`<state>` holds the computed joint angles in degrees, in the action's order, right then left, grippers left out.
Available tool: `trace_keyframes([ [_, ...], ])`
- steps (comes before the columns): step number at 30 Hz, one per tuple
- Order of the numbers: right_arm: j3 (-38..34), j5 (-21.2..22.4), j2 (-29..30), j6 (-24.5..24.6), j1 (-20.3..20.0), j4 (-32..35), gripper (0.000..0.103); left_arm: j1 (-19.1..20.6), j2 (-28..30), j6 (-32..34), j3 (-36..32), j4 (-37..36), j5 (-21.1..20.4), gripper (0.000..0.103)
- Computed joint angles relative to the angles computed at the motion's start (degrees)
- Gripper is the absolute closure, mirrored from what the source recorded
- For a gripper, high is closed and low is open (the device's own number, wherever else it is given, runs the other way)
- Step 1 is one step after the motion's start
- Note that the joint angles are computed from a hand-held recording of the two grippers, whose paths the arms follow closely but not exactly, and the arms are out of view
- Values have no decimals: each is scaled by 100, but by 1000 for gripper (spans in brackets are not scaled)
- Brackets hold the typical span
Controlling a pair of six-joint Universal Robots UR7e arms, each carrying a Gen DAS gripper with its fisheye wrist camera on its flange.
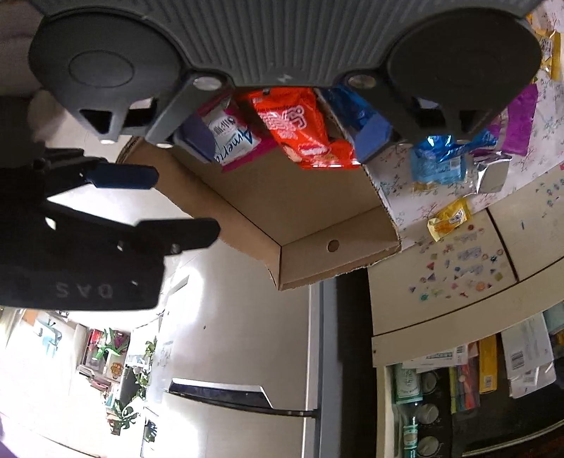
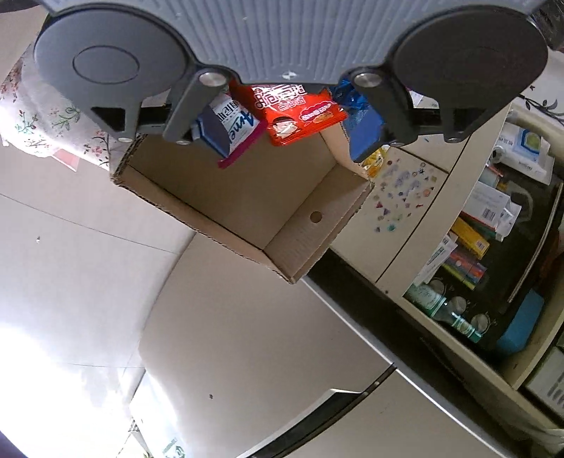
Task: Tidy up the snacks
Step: 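Open the left tool over the box while the right tool releases the pink packet, then move both open tools back over the snacks on the table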
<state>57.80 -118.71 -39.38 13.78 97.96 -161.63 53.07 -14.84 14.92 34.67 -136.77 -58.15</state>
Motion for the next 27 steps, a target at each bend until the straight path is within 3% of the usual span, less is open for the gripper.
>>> trace_keyframes([
  [9,-122,-132,146,-632,95,-198,9,168,-698,-1108,755,520,-277,17],
  [15,-166,-193,239,-1109,169,-311,7,239,-1172,-1424,1267,701,100,18],
  [24,-95,520,193,-1328,131,-80,6,472,-1635,-2010,1317,1171,747,18],
  [27,-103,966,157,-1350,85,251,6,558,-1632,-2098,1141,1469,931,16],
])
